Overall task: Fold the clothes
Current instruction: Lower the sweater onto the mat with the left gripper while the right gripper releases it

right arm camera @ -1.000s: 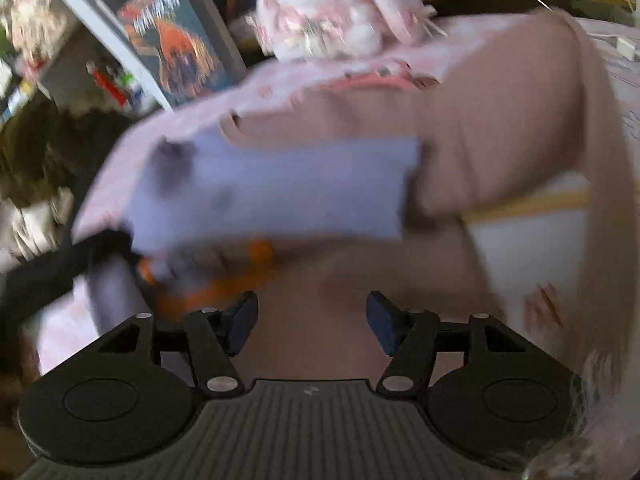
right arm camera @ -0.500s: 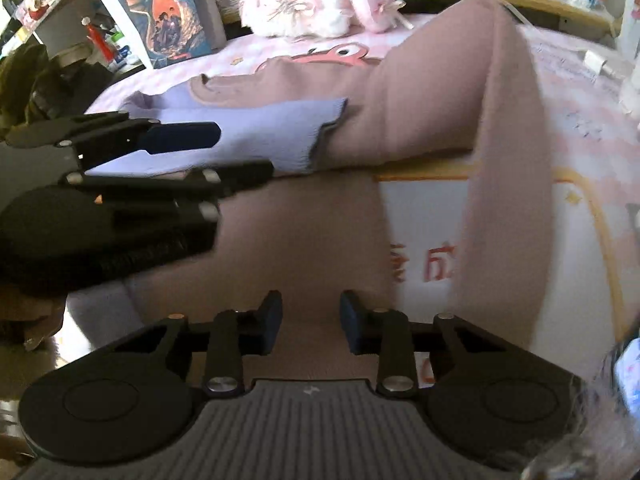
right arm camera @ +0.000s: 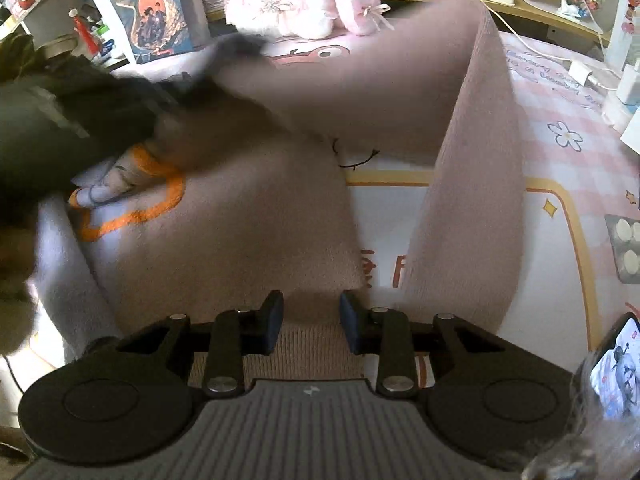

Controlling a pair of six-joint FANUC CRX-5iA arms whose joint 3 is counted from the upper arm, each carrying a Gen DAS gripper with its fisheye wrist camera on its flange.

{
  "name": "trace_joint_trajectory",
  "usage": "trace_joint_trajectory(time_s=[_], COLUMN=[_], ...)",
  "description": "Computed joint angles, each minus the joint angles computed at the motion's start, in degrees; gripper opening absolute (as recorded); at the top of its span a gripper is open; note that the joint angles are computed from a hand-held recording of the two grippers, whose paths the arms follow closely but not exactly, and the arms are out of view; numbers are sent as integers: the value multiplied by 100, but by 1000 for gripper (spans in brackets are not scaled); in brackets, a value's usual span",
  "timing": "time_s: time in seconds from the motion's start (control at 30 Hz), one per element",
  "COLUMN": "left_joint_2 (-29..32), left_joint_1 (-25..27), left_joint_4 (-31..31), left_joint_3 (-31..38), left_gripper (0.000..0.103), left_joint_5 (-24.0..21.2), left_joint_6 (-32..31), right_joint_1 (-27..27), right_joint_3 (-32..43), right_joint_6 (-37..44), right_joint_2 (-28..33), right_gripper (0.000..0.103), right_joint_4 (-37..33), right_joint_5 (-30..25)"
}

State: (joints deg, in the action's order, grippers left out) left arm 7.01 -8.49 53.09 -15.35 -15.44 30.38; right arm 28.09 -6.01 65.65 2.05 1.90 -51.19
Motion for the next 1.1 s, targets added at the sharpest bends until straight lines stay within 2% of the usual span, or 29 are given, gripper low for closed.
trace_joint_trajectory(time_s=[0.03, 0.1, 0.13, 0.17, 0.23, 0.33, 0.4, 0.43, 0.53, 0.6, 0.63, 0.7, 0.73, 0.83, 0.9, 0.97, 1.03, 1.1], left_joint_2=[-64, -132, -118, -132, -137, -88, 42, 108, 461, 691, 762, 849, 908, 1124, 1003, 800, 576, 384], left_joint_1=[134, 659, 885, 1001, 1136, 1110, 1048, 1057, 881, 704, 575, 398, 384, 470, 512, 584, 680, 741], left_joint_4=[531, 1070, 1054, 953, 538, 663, 748, 814, 715, 346, 413, 1066, 1074, -84, -191, -271, -174, -145], left_joint_3=[-96, -121, -84, -89, -64, -177, -139, -106, 202, 526, 589, 536, 605, 1042, 911, 701, 422, 189], left_gripper=[13, 13, 13, 13, 13, 13, 13, 13, 11, 10, 10, 11, 13, 20, 28, 44, 64, 65], left_joint_5=[-142, -996, -1336, -1426, -1459, -1293, -1154, -1233, -1149, -1116, -1059, -1168, -1342, -1742, -1766, -1672, -1579, -1456], left_joint_6=[-263, -377, -276, -207, -10, -95, -2, -64, 22, 371, 225, -683, -869, -317, -294, -153, -223, -272], right_joint_1=[23, 83, 131, 178, 299, 490, 591, 620, 669, 729, 777, 866, 906, 875, 866, 887, 840, 834], right_joint_3=[4, 15, 16, 17, 30, 41, 32, 18, -42, -133, -183, -272, -308, -347, -346, -358, -322, -299], right_joint_6=[-33, -70, -87, -104, -142, -273, -386, -440, -619, -820, -933, -1162, -1279, -1468, -1486, -1482, -1431, -1418], right_joint_2=[12, 41, 58, 74, 124, 211, 250, 251, 211, 133, 92, 13, -25, -78, -91, -99, -65, -57], right_gripper=[30, 28, 26, 24, 22, 19, 15, 11, 7, 7, 7, 6, 6, 6, 6, 6, 6, 6], right_joint_4=[18, 46, 78, 109, 221, 496, 672, 723, 783, 840, 884, 956, 980, 950, 917, 932, 878, 841], right_joint_5=[6, 25, 40, 55, 75, 84, 72, 61, 19, -32, -69, -145, -184, -206, -210, -205, -173, -166])
